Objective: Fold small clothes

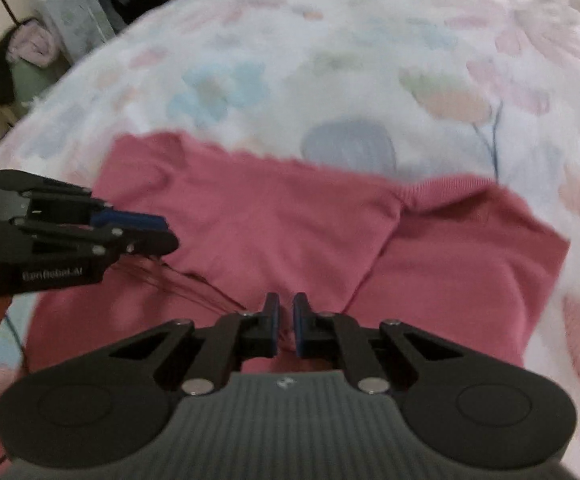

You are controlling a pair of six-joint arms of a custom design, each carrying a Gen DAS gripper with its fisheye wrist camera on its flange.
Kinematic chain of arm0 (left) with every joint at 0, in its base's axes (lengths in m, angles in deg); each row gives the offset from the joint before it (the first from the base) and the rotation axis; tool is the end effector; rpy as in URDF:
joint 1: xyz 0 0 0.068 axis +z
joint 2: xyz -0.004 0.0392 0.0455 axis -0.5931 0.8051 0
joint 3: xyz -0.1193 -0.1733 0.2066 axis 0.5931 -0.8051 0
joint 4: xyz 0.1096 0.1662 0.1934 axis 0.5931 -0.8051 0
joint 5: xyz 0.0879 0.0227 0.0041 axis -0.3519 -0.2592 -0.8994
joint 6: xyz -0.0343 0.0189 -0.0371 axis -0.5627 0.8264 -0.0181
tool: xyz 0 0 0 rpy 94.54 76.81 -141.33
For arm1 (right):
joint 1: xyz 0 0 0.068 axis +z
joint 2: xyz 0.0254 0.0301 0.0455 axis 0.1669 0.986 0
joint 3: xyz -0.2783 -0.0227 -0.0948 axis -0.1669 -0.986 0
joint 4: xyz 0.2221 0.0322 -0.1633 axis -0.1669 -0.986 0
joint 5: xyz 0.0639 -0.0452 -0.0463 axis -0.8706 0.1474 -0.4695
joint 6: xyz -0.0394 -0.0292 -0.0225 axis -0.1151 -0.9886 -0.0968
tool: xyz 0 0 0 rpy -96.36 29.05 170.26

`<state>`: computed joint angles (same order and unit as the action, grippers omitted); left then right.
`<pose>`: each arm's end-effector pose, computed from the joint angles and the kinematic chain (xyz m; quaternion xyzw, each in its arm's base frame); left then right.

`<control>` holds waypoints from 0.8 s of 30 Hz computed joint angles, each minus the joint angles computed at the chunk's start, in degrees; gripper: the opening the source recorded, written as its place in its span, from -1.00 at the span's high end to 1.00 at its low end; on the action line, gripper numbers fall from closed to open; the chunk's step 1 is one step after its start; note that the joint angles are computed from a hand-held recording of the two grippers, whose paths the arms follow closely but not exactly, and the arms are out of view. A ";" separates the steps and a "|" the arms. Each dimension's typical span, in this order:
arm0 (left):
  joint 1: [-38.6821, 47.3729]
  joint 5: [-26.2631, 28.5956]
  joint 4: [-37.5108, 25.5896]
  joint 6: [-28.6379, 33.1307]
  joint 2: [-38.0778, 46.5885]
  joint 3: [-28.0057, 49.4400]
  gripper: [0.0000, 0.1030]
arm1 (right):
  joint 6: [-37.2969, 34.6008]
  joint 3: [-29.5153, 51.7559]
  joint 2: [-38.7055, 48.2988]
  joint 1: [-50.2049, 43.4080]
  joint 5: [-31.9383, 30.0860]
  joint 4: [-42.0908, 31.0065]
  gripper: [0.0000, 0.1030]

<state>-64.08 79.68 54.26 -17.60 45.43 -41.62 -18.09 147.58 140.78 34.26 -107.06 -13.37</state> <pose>0.2566 -0.1290 0.1302 -0.0409 0.9599 -0.0721 0.2677 0.3941 0.1964 0.1219 -0.3775 0.8859 0.2105 0.1685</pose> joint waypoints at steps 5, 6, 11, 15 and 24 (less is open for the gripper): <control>-2.27 -1.59 -5.07 -1.68 -7.91 -0.85 0.70 | 0.67 -2.07 -3.36 -0.24 0.20 0.12 0.88; -3.51 -2.65 -7.55 -1.51 -10.23 -0.50 0.70 | -0.18 -3.14 -5.31 -0.48 0.27 -0.51 0.88; -15.83 -12.57 -25.15 -7.98 -20.83 2.99 0.70 | -3.20 -11.22 -17.83 -0.93 0.27 -3.75 0.87; -32.40 -22.05 -42.19 -20.59 -23.31 9.09 0.68 | -6.84 -21.05 -32.51 -1.44 -0.59 -7.31 0.85; -66.59 -23.68 -60.80 -49.38 -11.85 19.70 0.54 | -17.71 -40.59 -71.28 -8.02 -4.15 -26.44 0.77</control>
